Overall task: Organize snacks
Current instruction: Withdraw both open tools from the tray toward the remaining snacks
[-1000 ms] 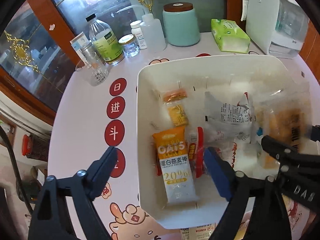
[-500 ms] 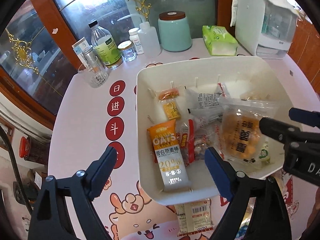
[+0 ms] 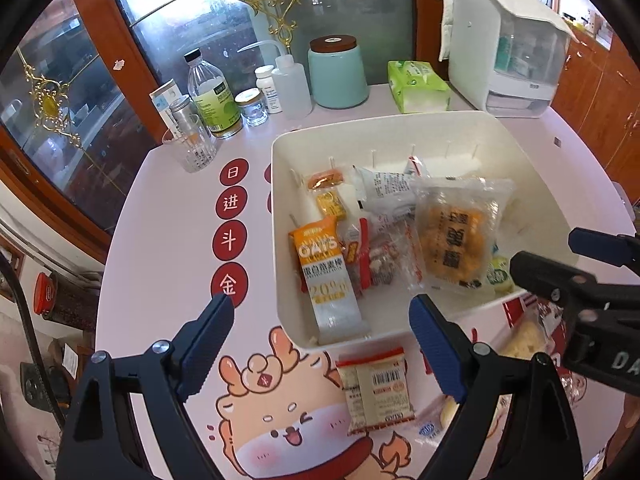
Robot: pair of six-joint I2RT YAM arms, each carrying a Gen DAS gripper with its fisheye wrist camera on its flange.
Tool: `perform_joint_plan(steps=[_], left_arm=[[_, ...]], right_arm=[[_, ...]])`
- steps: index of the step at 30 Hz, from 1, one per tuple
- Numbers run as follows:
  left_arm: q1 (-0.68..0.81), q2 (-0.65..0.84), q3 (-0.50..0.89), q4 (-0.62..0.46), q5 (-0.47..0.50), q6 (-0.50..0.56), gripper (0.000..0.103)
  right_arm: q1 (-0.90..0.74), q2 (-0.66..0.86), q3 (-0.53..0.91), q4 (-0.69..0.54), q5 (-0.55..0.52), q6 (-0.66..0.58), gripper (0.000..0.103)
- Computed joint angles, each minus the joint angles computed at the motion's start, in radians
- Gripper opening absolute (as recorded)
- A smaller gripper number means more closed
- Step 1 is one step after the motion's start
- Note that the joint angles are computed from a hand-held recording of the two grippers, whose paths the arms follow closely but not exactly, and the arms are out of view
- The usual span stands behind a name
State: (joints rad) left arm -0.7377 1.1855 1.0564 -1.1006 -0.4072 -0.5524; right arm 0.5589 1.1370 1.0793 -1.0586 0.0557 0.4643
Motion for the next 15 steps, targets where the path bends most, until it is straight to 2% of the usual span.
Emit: perform_joint_plan(steps=[2, 6, 15], left_arm=[[-0.026, -0.020, -0.002, -0.016, 0.002, -0.022, 0.089], [-0.080, -0.060, -0.002, -0.050, -0.003, -0.067, 0.089], [-0.210, -0.143, 0.018, -0.134, -0.043, -0.176, 0.089]], right_arm=[[0.016, -0.047, -0.010, -0.005, 0.016, 0.021, 0.078], [0.116, -0.128, 0.001, -0.050, 0.143, 0.094, 0.078], [0.341, -0.233, 0.055, -0.185, 0.359, 0.288, 0.078]])
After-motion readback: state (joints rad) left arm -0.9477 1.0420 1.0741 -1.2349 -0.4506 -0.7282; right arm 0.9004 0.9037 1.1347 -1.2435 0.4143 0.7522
